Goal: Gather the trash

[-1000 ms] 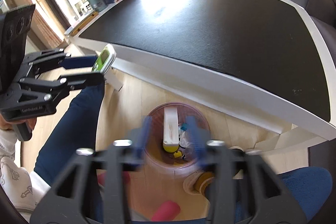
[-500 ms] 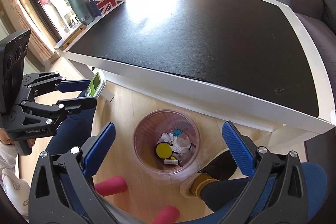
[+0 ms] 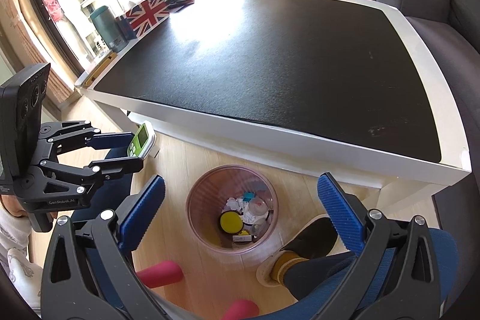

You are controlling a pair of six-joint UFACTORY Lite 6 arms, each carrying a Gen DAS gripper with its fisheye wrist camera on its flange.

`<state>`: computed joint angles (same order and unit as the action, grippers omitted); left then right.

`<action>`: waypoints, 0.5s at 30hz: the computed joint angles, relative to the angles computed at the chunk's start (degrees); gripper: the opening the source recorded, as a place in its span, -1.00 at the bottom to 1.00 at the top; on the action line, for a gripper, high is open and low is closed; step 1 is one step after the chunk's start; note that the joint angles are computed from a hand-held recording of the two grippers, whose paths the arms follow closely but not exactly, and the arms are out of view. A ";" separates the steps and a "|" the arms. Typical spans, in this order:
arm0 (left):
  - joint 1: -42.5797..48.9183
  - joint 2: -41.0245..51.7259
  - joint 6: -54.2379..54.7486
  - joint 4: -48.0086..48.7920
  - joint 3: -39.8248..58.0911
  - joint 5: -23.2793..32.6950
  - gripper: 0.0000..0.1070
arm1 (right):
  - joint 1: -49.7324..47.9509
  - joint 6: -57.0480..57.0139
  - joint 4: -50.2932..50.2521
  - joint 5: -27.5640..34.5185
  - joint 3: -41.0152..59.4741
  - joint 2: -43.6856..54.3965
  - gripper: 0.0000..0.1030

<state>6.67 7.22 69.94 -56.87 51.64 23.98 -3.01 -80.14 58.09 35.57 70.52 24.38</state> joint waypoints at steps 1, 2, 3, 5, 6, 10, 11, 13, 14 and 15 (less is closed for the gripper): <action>-0.04 0.15 0.44 -0.59 0.05 -0.22 0.09 | -0.23 -0.06 0.13 0.03 0.06 0.01 0.93; 0.38 0.09 2.40 -2.40 -0.29 -0.26 0.31 | -0.49 -0.18 0.30 0.08 0.09 0.01 0.93; 0.83 -0.61 6.40 -6.61 -1.28 -0.51 0.69 | -0.70 -0.42 0.51 0.07 -0.05 -0.03 0.93; 0.98 -1.17 8.62 -9.05 -1.92 -0.96 0.72 | -0.96 -0.49 0.53 0.03 -0.04 0.03 0.93; 0.91 -0.64 6.21 -6.85 -1.30 -1.08 0.76 | -0.99 -0.53 0.61 -0.12 -0.19 -0.07 0.93; 1.02 -0.38 3.61 -5.00 -0.81 -1.40 0.78 | -1.10 -1.03 1.09 -0.38 -0.79 -0.39 0.93; 1.23 -0.54 3.45 -4.86 -0.91 -1.34 0.78 | -1.07 -1.01 1.08 -0.42 -0.90 -0.39 0.93; 1.67 -0.81 3.34 -4.67 -0.95 -1.06 0.78 | -0.95 -0.94 1.10 -0.45 -1.13 -0.49 0.94; 1.77 -0.93 3.14 -4.55 -0.94 -0.96 0.78 | -0.90 -1.06 1.22 -0.46 -1.33 -0.63 0.94; 1.85 -1.01 3.03 -4.57 -0.92 -0.90 0.78 | -0.74 -0.94 1.22 -0.57 -1.40 -0.69 0.94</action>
